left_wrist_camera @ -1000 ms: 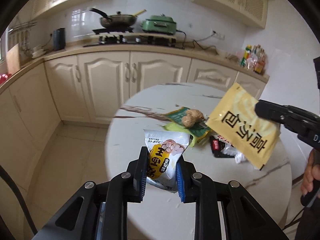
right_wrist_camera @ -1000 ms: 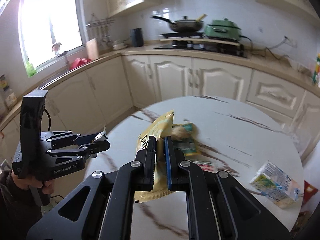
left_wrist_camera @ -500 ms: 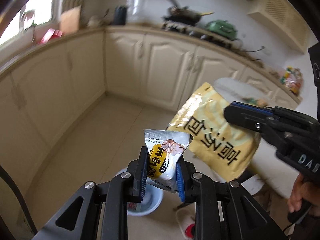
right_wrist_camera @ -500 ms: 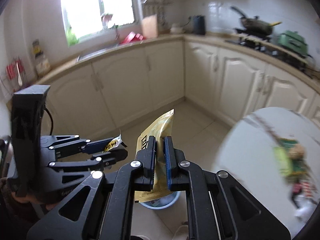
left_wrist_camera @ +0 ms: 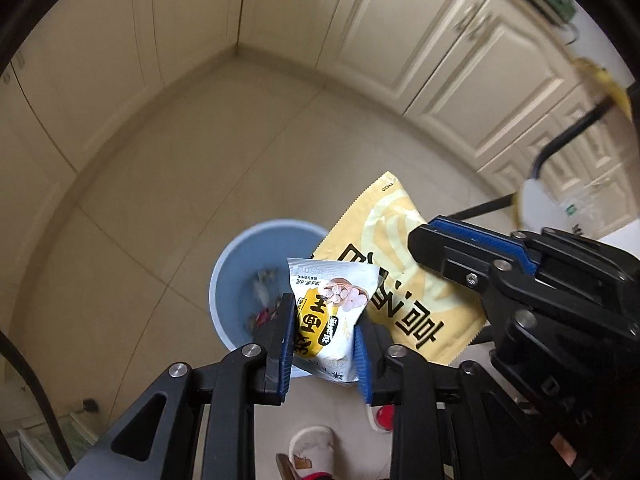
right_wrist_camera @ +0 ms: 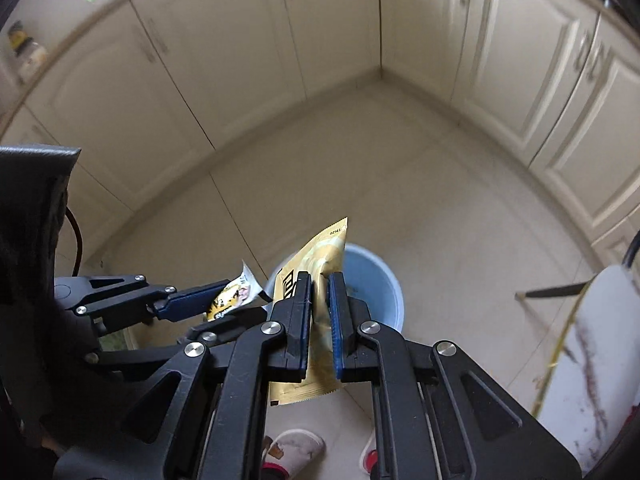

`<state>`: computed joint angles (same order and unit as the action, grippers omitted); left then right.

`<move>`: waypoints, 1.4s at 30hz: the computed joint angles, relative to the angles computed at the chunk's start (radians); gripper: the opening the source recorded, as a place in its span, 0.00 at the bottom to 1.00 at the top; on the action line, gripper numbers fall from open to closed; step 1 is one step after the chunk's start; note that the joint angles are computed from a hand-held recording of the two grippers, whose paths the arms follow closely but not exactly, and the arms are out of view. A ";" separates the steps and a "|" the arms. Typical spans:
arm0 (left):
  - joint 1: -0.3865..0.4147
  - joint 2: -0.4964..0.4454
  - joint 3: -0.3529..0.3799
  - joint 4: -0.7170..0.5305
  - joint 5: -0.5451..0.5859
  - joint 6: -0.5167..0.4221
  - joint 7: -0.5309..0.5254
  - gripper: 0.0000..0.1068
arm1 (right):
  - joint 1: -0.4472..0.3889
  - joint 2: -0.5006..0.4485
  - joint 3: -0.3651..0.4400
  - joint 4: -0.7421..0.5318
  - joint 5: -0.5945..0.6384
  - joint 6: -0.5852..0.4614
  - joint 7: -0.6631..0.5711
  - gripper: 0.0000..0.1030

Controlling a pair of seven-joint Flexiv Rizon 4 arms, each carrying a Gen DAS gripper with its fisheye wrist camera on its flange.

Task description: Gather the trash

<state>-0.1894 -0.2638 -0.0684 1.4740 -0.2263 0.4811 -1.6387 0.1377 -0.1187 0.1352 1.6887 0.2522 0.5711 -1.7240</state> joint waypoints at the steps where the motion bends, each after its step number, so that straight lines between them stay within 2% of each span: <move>1: 0.002 -0.016 -0.001 -0.011 0.001 -0.009 -0.004 0.30 | -0.001 -0.017 -0.002 0.000 0.009 0.000 -0.004 0.09; 5: 0.002 -0.073 0.008 -0.064 0.043 -0.047 -0.036 0.45 | -0.007 -0.075 -0.004 -0.006 0.003 0.003 -0.008 0.09; 8: 0.012 -0.079 0.013 -0.061 0.037 -0.052 -0.030 0.56 | -0.017 -0.105 0.002 -0.019 0.022 0.002 -0.014 0.09; 10: 0.032 -0.116 0.000 -0.120 0.047 -0.071 -0.042 0.57 | -0.026 -0.125 0.005 -0.039 0.037 -0.008 -0.021 0.09; 13: 0.015 -0.130 0.021 -0.172 0.060 -0.102 -0.086 0.63 | -0.040 -0.132 0.010 -0.052 0.060 -0.017 -0.025 0.13; 15: 0.012 -0.119 0.028 -0.175 0.070 -0.106 -0.112 0.64 | -0.040 -0.126 0.012 -0.049 0.059 -0.012 -0.014 0.26; 17: 0.006 -0.105 0.030 -0.183 0.082 -0.120 -0.142 0.64 | -0.040 -0.113 0.015 -0.041 0.060 0.004 -0.006 0.28; 19: -0.002 -0.077 0.036 -0.184 0.099 -0.130 -0.178 0.64 | -0.042 -0.096 0.015 -0.045 0.066 -0.005 -0.002 0.37; 20: -0.005 -0.058 0.038 -0.179 0.109 -0.132 -0.192 0.66 | -0.041 -0.088 0.016 -0.048 0.067 -0.006 0.000 0.46; 22: -0.009 -0.008 0.046 -0.165 0.143 -0.146 -0.215 0.69 | -0.035 -0.060 0.014 -0.045 0.050 -0.007 0.010 0.56; 25: -0.031 0.038 0.041 -0.179 0.204 -0.152 -0.281 0.74 | -0.028 -0.014 0.010 -0.054 0.044 -0.027 0.024 0.61; 27: -0.049 0.062 0.037 -0.208 0.260 -0.187 -0.327 0.82 | -0.017 0.021 0.008 -0.052 0.018 -0.034 0.046 0.79; 29: -0.067 0.092 0.031 -0.239 0.328 -0.223 -0.375 0.84 | -0.008 0.066 0.005 -0.047 0.003 -0.031 0.060 0.86; 31: -0.087 0.126 0.021 -0.266 0.402 -0.256 -0.418 0.84 | -0.001 0.104 0.002 -0.049 0.005 -0.037 0.065 0.87; 35: -0.123 0.183 -0.010 -0.326 0.551 -0.326 -0.492 0.90 | 0.018 0.199 -0.002 -0.040 -0.026 -0.033 0.079 0.98; 38: -0.169 0.211 -0.062 -0.381 0.676 -0.374 -0.549 0.91 | 0.034 0.266 -0.002 -0.029 -0.049 -0.014 0.089 1.00; 42: -0.240 0.253 -0.132 -0.427 0.794 -0.390 -0.608 0.94 | 0.047 0.359 -0.012 -0.025 -0.085 -0.008 0.098 1.00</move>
